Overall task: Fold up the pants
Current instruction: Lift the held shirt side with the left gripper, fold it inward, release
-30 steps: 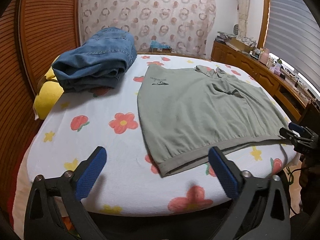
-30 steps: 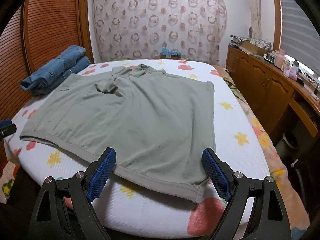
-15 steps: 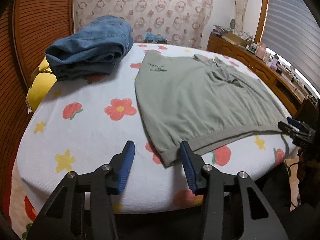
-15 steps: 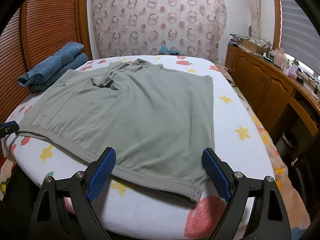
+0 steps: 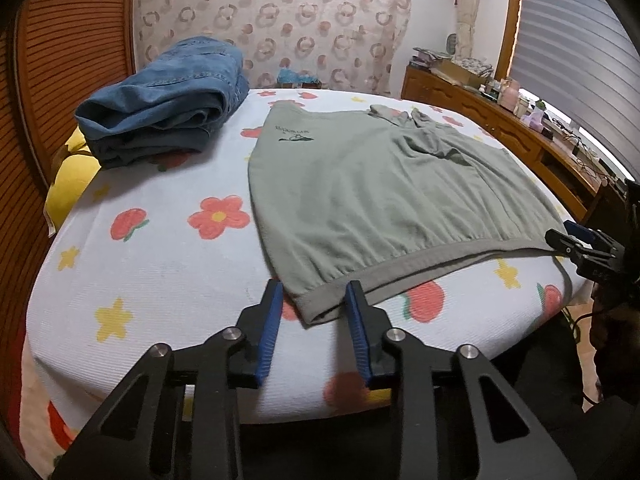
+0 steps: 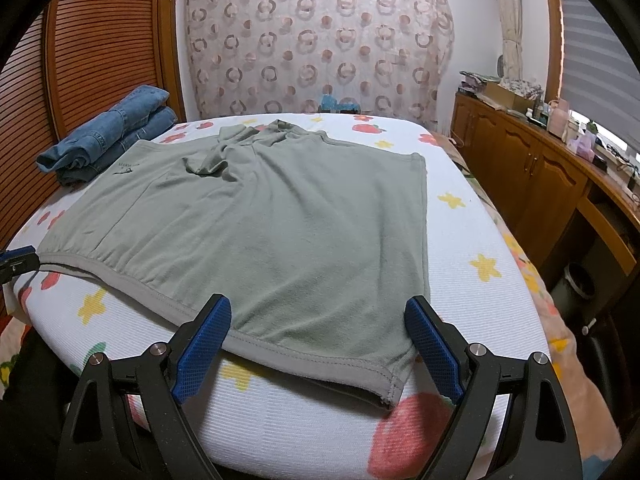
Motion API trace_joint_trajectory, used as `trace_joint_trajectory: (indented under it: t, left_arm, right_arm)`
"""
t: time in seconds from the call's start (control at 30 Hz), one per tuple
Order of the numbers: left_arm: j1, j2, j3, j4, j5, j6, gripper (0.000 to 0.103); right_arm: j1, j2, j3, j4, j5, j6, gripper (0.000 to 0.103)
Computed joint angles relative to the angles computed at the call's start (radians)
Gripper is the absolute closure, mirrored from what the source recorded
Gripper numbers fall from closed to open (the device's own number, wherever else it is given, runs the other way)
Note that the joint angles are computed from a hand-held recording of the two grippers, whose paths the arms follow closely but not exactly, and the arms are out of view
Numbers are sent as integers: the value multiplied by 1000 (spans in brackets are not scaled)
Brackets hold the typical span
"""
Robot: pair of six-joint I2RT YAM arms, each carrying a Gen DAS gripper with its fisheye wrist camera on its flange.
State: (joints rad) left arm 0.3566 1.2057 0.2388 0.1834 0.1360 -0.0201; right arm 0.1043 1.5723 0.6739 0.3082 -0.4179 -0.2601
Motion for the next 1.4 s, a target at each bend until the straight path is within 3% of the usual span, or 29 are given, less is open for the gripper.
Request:
trace_joint_trajectory:
  t: [0.17,0.33,0.4,0.73,0.97,1.4]
  left_arm:
    - [-6,4,-25,54,1,6,77]
    - [-1,-13,-26,52,21,3,96]
    - [15,-28,-15,32,60,0,96]
    - [-91,-86,68,-47,31,-11,97]
    - [-176,-4,187,-68,65,-34,97]
    - [-411,141,419,-104,-21,-34,97]
  right_arm:
    - [-1,0,-3,6,-1,-1,13]
    - [-2,4,-4,13,-2,-1,13]
    - [-1,2,-6,13,-3,-2,13]
    - [-8,10,11,-5,-16,-16,13]
    - [-23,24,59,-72,-46,-29,13]
    - [-84,26,70,-63,-102,-12,13]
